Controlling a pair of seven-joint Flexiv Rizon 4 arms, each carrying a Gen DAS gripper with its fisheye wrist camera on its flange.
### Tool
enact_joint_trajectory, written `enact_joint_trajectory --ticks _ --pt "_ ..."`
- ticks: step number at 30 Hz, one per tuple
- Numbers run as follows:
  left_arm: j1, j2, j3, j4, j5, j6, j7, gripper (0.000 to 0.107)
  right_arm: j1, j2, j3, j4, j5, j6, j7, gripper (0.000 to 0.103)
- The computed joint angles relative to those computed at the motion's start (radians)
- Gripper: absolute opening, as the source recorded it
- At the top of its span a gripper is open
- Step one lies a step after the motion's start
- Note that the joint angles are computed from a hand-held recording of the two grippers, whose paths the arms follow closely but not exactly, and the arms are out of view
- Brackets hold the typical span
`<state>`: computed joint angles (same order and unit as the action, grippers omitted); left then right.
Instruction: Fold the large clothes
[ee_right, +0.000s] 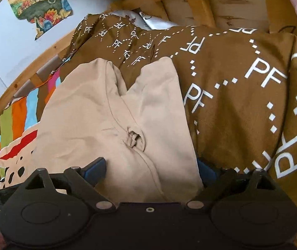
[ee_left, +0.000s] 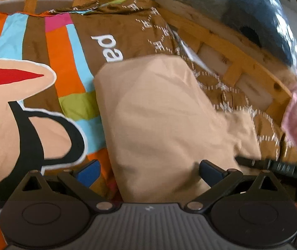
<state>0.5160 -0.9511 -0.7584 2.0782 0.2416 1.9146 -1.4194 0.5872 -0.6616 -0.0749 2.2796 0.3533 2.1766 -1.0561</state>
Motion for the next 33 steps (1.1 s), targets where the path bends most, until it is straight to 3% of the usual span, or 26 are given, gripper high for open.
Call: enact_joint_trajectory --ticks 1,3,6,12,15,19,21,22,23,26,29,33 --pt "0.036 -0.037 -0.04 -0.014 0.014 -0.008 0.006 0.102 0.014 -0.004 -0.009 -0.001 0.013 0.003 -0.003 0.084" --pt "0.083 -0.098 -0.1 -0.041 0.015 -0.038 0.013 0.102 0.016 -0.015 -0.007 -0.004 0.028 0.022 0.002 0.066" --pt "0.106 -0.159 -0.145 -0.094 -0.04 -0.095 0.014 0.098 -0.075 -0.032 0.069 -0.002 -0.019 0.082 0.047 0.059" --pt "0.123 -0.225 -0.215 -0.178 -0.156 -0.285 0.093 0.097 -0.135 -0.058 0.112 -0.002 -0.075 0.129 0.083 0.061" --pt "0.091 -0.2 -0.197 -0.193 -0.209 -0.329 0.116 0.098 -0.156 -0.075 0.125 -0.005 -0.094 0.155 0.107 0.062" --pt "0.04 -0.127 -0.151 -0.163 -0.25 -0.263 0.127 0.083 -0.121 -0.083 0.098 -0.012 -0.074 0.158 0.093 0.06" --pt "0.02 -0.091 -0.126 -0.125 -0.225 -0.178 0.142 0.074 -0.119 -0.087 0.101 -0.013 -0.081 0.179 0.082 0.038" --pt "0.011 -0.08 -0.117 -0.117 -0.207 -0.151 0.146 0.073 -0.111 -0.086 0.099 -0.013 -0.077 0.189 0.073 0.032" --pt "0.012 -0.068 -0.114 -0.105 -0.185 -0.127 0.15 0.069 -0.095 -0.082 0.091 -0.009 -0.072 0.206 0.052 0.017" --pt "0.033 -0.049 -0.128 -0.091 -0.119 -0.096 0.169 0.062 -0.014 -0.058 0.049 -0.01 -0.012 0.21 -0.031 0.013" --pt "0.039 -0.008 -0.116 -0.089 -0.057 -0.041 0.194 0.061 0.018 -0.061 0.054 -0.03 0.022 0.288 -0.092 0.011" --pt "0.056 0.041 -0.08 -0.117 -0.007 0.009 0.195 0.06 0.091 -0.061 0.023 -0.121 0.069 0.258 -0.219 0.011"
